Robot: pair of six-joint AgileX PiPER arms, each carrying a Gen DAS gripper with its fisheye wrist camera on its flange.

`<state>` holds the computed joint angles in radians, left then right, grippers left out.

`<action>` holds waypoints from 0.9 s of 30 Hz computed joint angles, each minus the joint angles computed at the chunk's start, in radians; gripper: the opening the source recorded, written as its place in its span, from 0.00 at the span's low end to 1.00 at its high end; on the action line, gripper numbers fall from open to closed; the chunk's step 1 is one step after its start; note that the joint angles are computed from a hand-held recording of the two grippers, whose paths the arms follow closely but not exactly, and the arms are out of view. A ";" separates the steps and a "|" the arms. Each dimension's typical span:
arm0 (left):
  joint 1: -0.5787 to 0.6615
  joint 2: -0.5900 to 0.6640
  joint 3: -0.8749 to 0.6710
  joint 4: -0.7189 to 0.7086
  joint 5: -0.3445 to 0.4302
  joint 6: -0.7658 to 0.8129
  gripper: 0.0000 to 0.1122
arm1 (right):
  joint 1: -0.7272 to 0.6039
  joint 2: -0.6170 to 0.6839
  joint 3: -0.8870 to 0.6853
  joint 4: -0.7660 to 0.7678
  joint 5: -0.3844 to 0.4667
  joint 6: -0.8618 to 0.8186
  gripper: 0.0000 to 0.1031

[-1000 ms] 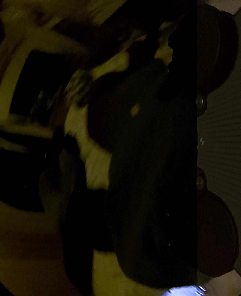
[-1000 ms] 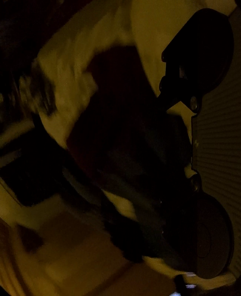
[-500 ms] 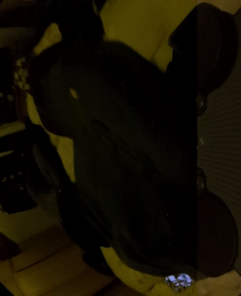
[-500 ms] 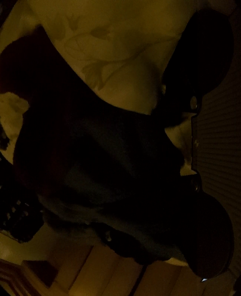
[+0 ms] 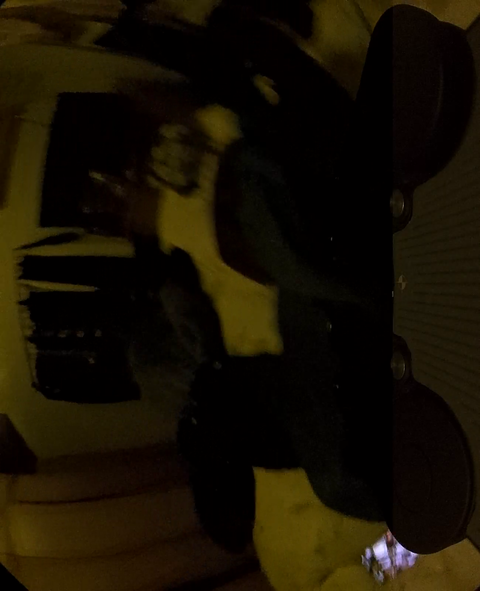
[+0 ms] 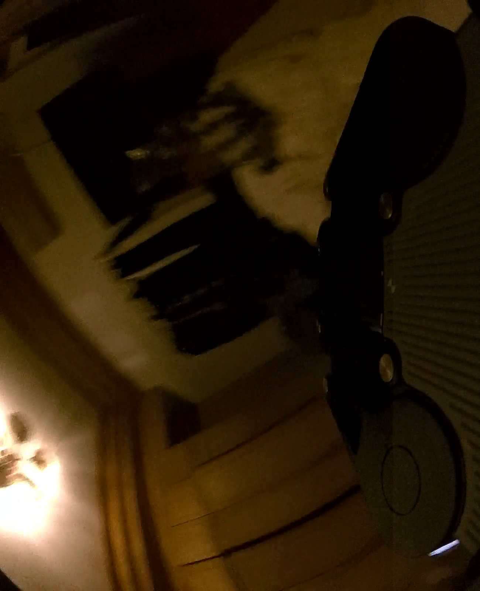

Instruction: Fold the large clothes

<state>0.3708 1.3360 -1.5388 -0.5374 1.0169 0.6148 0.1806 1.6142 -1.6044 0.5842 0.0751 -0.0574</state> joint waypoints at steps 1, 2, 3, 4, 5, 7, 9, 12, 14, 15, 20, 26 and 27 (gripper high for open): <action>0.030 0.026 -0.043 -0.050 0.042 -0.012 0.51 | -0.002 0.019 -0.070 -0.100 0.017 0.060 0.02; 0.042 0.064 -0.086 -0.062 0.064 -0.049 0.53 | -0.011 0.044 -0.141 -0.160 0.074 0.096 0.03; 0.037 0.090 -0.099 -0.039 0.062 -0.088 0.56 | -0.027 0.093 -0.241 -0.180 0.171 0.120 0.13; 0.012 0.120 -0.103 0.024 0.032 -0.151 0.62 | -0.042 0.145 -0.322 -0.160 0.269 0.142 0.26; -0.012 0.142 -0.094 0.098 0.007 -0.207 0.66 | -0.062 0.183 -0.363 -0.100 0.349 0.137 0.69; -0.039 0.193 -0.075 0.186 0.003 -0.256 0.66 | -0.082 0.206 -0.326 -0.037 0.443 0.154 0.99; -0.032 0.209 -0.021 0.216 -0.007 -0.240 0.66 | -0.050 0.150 -0.147 -0.126 0.388 0.231 0.85; -0.018 0.216 0.054 0.250 -0.045 -0.211 0.68 | -0.020 0.067 0.100 -0.426 0.352 0.431 0.88; 0.008 0.226 0.067 0.227 -0.044 -0.185 0.68 | 0.002 0.002 0.232 -0.626 0.358 0.611 0.88; 0.018 0.234 0.063 0.217 -0.042 -0.180 0.68 | 0.006 -0.001 0.241 -0.686 0.400 0.662 0.88; 0.047 0.251 0.051 0.189 -0.025 -0.189 0.69 | 0.028 0.000 0.280 -0.691 0.439 0.645 0.89; 0.031 0.261 0.025 0.202 -0.013 -0.230 0.69 | 0.134 0.078 0.237 -0.856 0.471 0.699 0.66; 0.032 0.266 0.023 0.203 -0.014 -0.235 0.69 | 0.141 0.040 0.276 -0.853 0.439 0.717 0.64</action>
<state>0.4030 1.6021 -1.5160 -0.3345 1.0027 0.3799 0.3215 1.6540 -1.3282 -0.2687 0.5139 0.6593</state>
